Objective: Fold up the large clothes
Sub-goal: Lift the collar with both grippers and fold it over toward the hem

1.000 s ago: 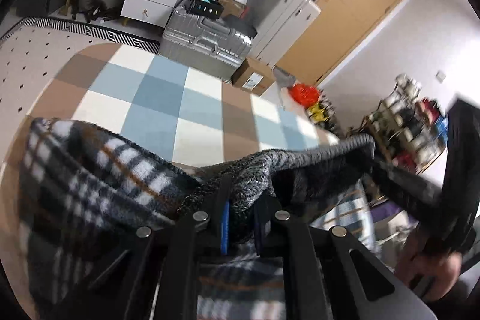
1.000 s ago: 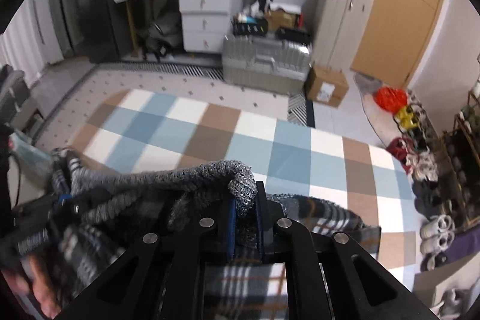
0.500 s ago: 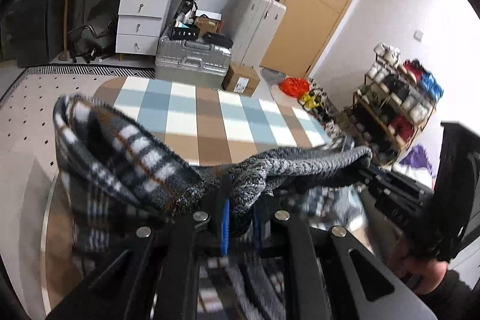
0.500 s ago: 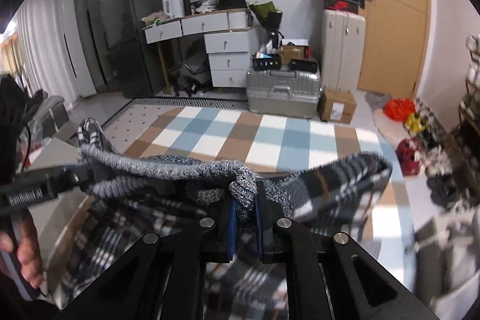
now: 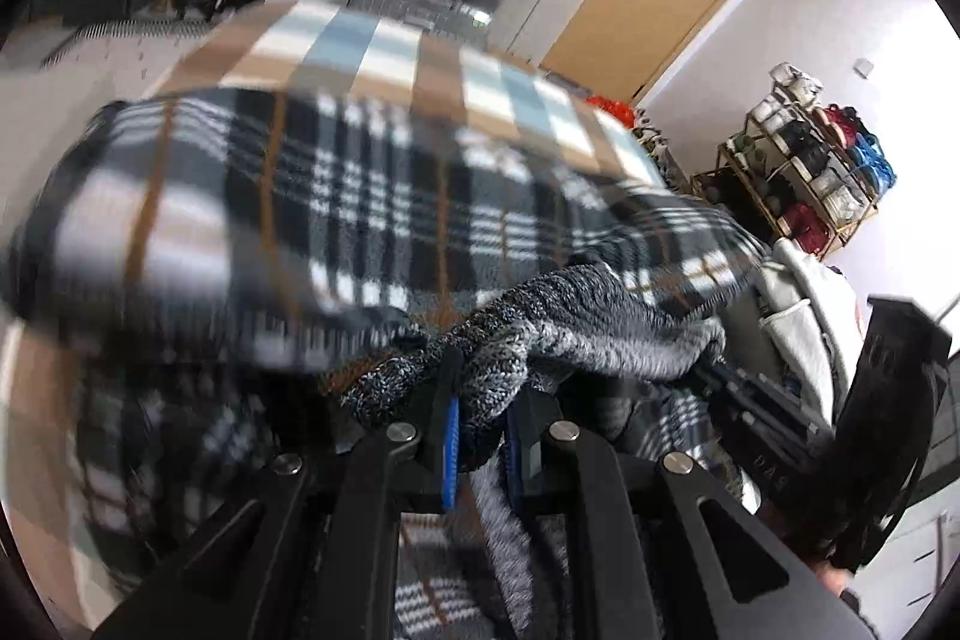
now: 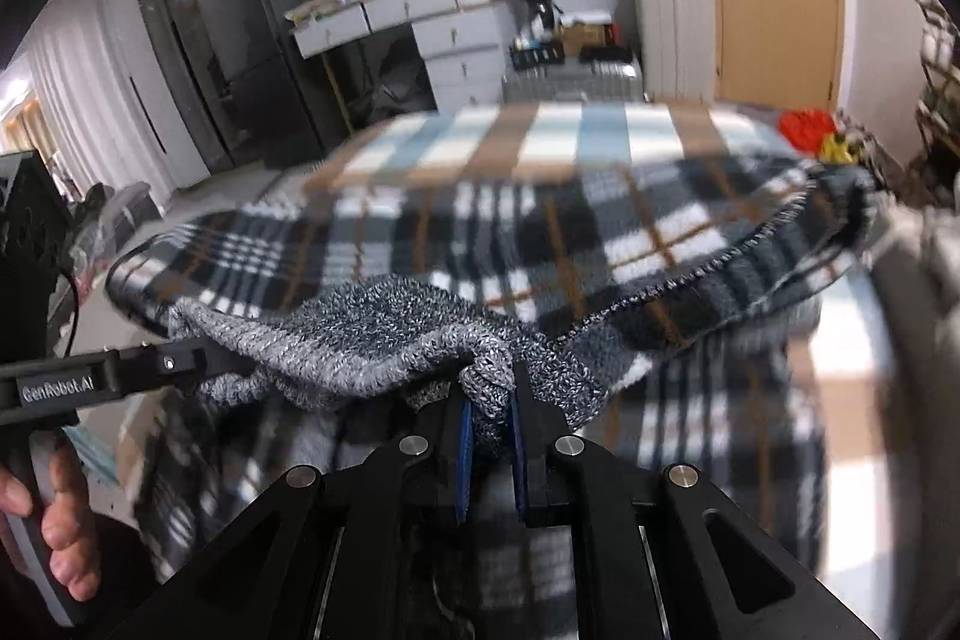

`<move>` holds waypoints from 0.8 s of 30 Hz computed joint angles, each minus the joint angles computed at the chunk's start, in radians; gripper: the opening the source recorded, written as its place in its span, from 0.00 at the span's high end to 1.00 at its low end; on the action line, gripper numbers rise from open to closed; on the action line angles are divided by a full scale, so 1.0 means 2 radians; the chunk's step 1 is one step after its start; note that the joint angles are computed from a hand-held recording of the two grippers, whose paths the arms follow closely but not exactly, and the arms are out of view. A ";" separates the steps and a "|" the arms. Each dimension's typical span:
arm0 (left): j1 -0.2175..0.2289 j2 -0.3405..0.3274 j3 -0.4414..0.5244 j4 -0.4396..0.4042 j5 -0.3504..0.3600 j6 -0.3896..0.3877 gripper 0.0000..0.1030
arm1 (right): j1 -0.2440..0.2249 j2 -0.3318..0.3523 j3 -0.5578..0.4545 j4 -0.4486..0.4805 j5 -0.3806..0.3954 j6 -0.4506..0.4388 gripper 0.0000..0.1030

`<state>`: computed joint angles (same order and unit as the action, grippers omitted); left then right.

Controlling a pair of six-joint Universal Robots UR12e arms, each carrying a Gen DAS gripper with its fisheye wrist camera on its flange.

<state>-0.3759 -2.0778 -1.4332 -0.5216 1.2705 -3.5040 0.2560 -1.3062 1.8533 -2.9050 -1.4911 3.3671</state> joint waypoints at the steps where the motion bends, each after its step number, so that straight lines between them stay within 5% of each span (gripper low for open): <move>1: 0.000 -0.003 0.002 -0.012 0.001 -0.002 0.93 | 0.002 0.001 0.002 0.009 0.001 -0.002 0.90; 7: 0.007 -0.007 0.010 -0.049 -0.025 0.000 0.93 | 0.002 0.001 -0.005 0.087 0.028 -0.003 0.72; 10: 0.014 -0.006 0.020 -0.075 -0.047 0.010 0.92 | -0.004 -0.006 0.002 0.083 0.077 -0.019 0.41; 16: 0.034 0.009 0.011 -0.116 -0.100 0.067 0.87 | -0.019 -0.018 0.013 0.068 0.157 -0.052 0.38; 17: 0.033 0.011 0.009 -0.121 -0.095 0.080 0.84 | -0.025 -0.021 0.016 0.065 0.175 -0.051 0.37; 18: 0.032 0.014 0.012 -0.143 -0.084 0.095 0.69 | -0.033 -0.024 0.019 0.064 0.200 -0.052 0.36; 19: 0.033 0.018 0.012 -0.158 -0.078 0.102 0.43 | -0.040 -0.026 0.022 0.059 0.221 -0.052 0.36; 20: 0.037 0.022 0.008 -0.168 -0.084 0.106 0.34 | -0.045 -0.028 0.025 0.052 0.231 -0.050 0.36; 24: 0.051 0.032 -0.003 -0.152 -0.128 0.090 0.34 | -0.056 -0.035 0.041 0.007 0.234 -0.025 0.33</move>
<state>-0.2747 -2.0142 -1.4400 -0.8262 1.0144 -3.3240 0.1431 -1.3761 1.9343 -2.8905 -1.0237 3.3172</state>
